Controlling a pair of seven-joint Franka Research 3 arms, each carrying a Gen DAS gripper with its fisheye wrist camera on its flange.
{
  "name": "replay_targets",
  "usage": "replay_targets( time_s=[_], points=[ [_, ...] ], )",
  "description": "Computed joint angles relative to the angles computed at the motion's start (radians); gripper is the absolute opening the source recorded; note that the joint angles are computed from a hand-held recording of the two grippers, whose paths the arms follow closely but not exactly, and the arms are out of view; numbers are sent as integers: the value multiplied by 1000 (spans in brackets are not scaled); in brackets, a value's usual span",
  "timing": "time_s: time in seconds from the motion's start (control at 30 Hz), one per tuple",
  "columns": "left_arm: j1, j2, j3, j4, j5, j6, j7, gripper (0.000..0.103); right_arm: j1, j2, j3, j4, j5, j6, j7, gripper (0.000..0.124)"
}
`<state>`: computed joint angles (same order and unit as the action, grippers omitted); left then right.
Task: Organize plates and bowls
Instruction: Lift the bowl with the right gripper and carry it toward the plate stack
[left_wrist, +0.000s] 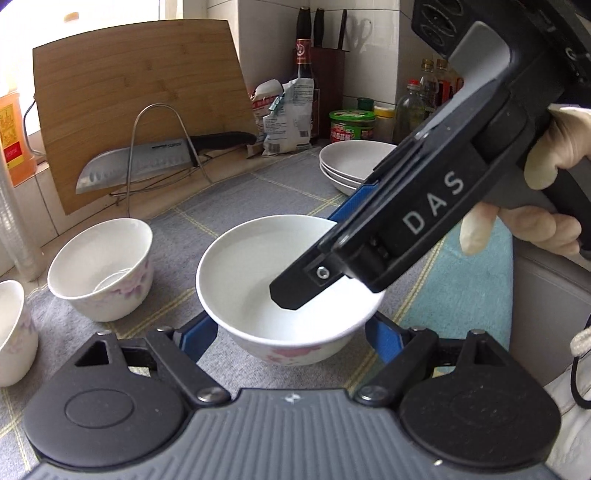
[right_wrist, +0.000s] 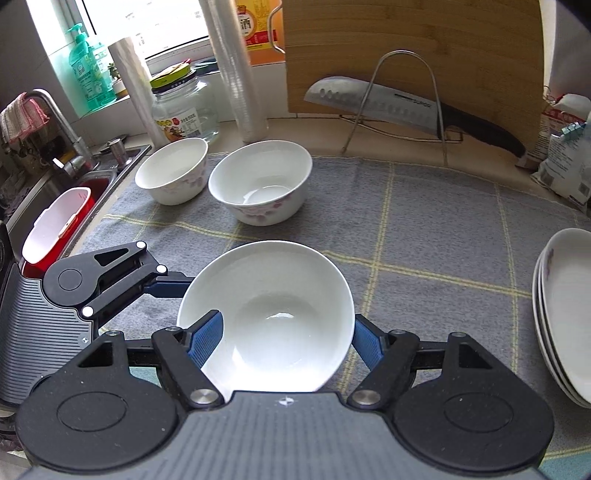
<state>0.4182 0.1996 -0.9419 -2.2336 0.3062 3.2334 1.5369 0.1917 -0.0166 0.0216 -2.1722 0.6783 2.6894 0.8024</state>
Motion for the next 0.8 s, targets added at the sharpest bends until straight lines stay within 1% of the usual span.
replay_targets(
  time_s=[0.07, 0.17, 0.3, 0.4, 0.47, 0.57, 0.7, 0.8],
  points=[
    [-52, 22, 45, 25, 8, -4, 5, 86, -5, 3, -5, 0, 5, 6, 2, 80],
    [-114, 62, 93, 68, 7, -12, 12, 86, -15, 11, -11, -1, 17, 23, -7, 80],
    [-216, 89, 185, 109, 2, -15, 20, 86, -28, 26, -15, 11, 41, 31, -23, 80],
    [-261, 113, 223, 140, -4, -15, 28, 86, -37, 47, -15, 27, 30, 43, -19, 80],
    [-299, 125, 259, 160, -4, -15, 29, 86, -42, 57, -12, 32, 26, 57, -16, 80],
    [-338, 132, 297, 176, -8, -20, 31, 86, -51, 77, -9, 51, 37, 57, -16, 80],
    [-358, 141, 318, 186, -17, -29, 38, 86, -61, 93, -2, 66, 56, 52, -34, 80],
    [-370, 144, 330, 191, -27, -37, 46, 87, -62, 99, 2, 68, 47, 56, -31, 80]
  ],
)
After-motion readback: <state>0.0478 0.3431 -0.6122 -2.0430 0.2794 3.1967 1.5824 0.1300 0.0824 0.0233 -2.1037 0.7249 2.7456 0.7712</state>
